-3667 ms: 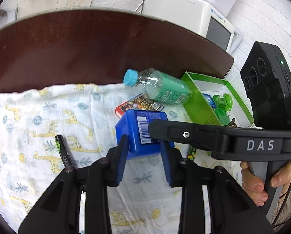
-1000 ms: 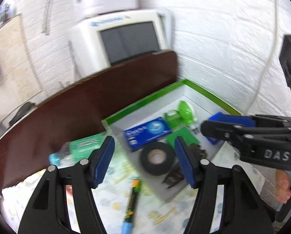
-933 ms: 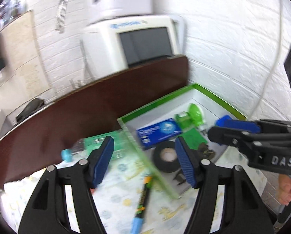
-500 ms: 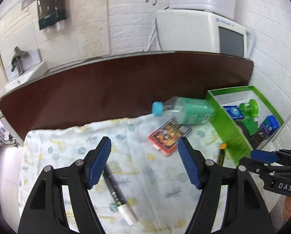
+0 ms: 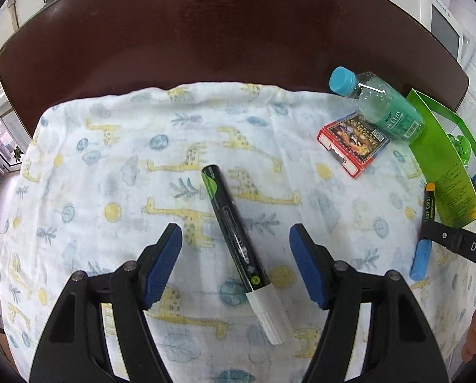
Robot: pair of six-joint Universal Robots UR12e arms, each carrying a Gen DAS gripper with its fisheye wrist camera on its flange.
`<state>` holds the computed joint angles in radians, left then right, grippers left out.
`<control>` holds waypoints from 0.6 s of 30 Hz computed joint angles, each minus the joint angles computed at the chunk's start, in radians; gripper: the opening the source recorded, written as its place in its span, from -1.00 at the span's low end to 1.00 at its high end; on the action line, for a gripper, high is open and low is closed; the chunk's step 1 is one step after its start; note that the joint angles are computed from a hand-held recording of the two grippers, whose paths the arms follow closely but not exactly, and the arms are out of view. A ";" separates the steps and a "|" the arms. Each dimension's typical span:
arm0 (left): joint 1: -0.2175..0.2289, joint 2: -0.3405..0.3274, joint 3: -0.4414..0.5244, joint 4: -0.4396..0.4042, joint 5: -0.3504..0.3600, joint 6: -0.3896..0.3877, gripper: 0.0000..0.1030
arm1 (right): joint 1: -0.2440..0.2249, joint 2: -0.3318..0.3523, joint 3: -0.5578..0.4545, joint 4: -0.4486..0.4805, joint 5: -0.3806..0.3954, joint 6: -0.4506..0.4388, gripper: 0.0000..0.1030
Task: Organize rigid objects
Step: 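Grasp the chalk marker with the right gripper while the left gripper grasps the black marker, then carry both markers into the green box and open both grippers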
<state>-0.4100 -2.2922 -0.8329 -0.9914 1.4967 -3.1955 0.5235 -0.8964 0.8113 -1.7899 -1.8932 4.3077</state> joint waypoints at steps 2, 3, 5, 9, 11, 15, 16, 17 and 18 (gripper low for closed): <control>0.004 -0.003 0.002 -0.023 -0.017 -0.002 0.01 | -0.003 0.004 0.002 -0.018 0.015 -0.019 -0.03; 0.003 -0.003 -0.003 -0.015 -0.010 0.001 -0.04 | -0.002 0.007 0.002 -0.026 0.012 -0.034 -0.03; 0.000 0.004 -0.019 0.006 0.018 0.020 -0.20 | -0.001 0.017 -0.006 -0.050 0.016 -0.082 -0.10; 0.009 0.015 -0.037 0.013 -0.035 0.034 -0.71 | -0.001 0.021 -0.005 -0.084 0.035 -0.165 -0.60; 0.012 0.019 -0.045 0.016 -0.050 0.049 -0.73 | -0.003 0.014 0.017 -0.137 0.071 -0.201 -0.65; 0.019 0.029 -0.061 0.020 -0.118 0.052 -0.73 | -0.002 0.010 0.037 -0.216 0.121 -0.263 -0.66; 0.019 0.033 -0.065 0.029 -0.119 0.057 -0.73 | 0.000 0.013 0.032 -0.223 0.121 -0.273 -0.66; 0.013 0.035 -0.064 0.033 -0.112 0.058 -0.73 | 0.000 0.011 0.036 -0.233 0.124 -0.282 -0.66; 0.012 0.038 -0.065 0.038 -0.116 0.060 -0.73 | 0.000 0.008 0.040 -0.244 0.127 -0.290 -0.66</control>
<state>-0.3976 -2.2539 -0.8977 -0.9534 1.3811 -3.1358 0.5234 -0.8886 0.8517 -2.0341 -1.7665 4.0175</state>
